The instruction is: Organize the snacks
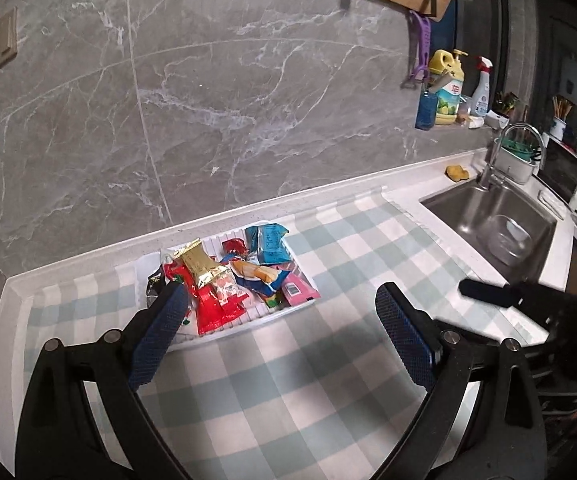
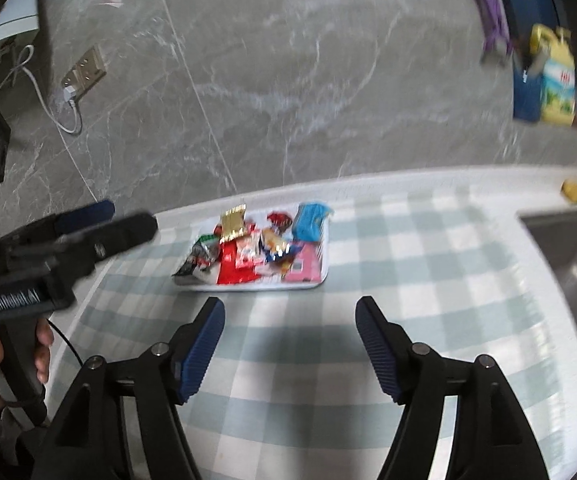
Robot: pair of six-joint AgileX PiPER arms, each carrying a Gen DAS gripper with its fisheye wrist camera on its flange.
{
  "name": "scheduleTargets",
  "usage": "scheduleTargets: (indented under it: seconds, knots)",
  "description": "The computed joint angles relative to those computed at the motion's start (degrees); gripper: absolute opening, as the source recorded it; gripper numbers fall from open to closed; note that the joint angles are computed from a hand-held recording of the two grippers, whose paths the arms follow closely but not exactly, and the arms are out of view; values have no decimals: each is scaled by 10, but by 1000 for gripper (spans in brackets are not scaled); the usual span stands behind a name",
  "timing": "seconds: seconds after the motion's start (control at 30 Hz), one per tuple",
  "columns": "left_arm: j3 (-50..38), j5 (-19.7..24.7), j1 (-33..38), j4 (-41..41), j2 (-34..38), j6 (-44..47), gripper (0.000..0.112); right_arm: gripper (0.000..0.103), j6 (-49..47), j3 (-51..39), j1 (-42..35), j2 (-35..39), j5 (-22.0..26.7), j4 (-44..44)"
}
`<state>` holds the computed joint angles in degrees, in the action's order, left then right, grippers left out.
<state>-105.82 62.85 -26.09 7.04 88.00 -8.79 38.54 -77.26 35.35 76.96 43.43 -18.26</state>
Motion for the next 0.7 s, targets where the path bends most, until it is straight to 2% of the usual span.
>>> scheduleTargets:
  seconds: [0.13,0.5,0.7]
  knots:
    - [30,-2,-9,10,-31,-15,96,73,37,2,32,-18,22,-56]
    - [144,-5,-2,19,-118,-51,96,73,82,24,89,-43,47,-91]
    - [172,-3,0,23,-143,-59,96,73,99,30,112,-48,57,-103]
